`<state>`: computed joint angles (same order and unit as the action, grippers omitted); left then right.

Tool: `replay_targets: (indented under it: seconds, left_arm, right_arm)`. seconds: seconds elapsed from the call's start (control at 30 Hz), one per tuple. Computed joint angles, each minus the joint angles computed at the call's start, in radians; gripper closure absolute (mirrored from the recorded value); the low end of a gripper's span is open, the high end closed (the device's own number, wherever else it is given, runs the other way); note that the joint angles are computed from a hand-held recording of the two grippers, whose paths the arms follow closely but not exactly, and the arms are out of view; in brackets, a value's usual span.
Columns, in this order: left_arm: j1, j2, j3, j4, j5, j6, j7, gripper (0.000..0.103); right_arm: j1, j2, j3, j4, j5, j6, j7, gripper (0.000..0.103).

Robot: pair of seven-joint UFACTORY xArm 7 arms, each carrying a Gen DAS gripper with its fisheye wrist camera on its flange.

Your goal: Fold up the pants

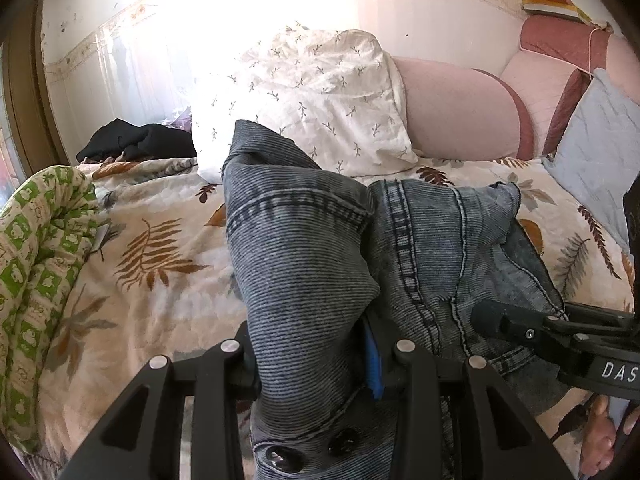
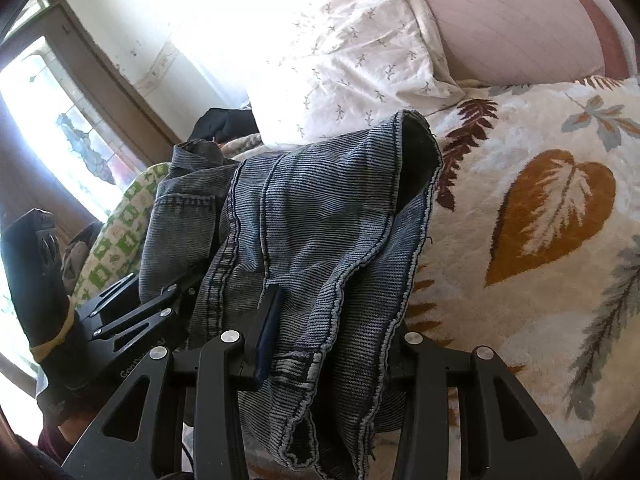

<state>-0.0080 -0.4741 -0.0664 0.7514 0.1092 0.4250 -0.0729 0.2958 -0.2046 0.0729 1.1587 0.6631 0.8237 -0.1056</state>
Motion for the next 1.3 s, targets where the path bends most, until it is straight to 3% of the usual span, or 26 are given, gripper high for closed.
replay_targets:
  seconds: [1.03,1.17,1.3]
  left_arm:
    - [0.004,0.138,0.015,0.036,0.002,-0.036,-0.020,0.064]
    - [-0.006,0.161,0.025,0.047,-0.006,-0.041,0.004,0.061]
    - [-0.019,0.187,0.044,0.058,-0.044,-0.042,0.035,0.051]
  right_arm:
    - [-0.005,0.046,0.012,-0.022,0.014,-0.046,0.028,0.065]
    - [-0.009,0.058,0.013,-0.023,0.006,-0.045,0.047,0.064]
    - [-0.016,0.076,0.017,-0.021,-0.021,-0.029,0.063,0.060]
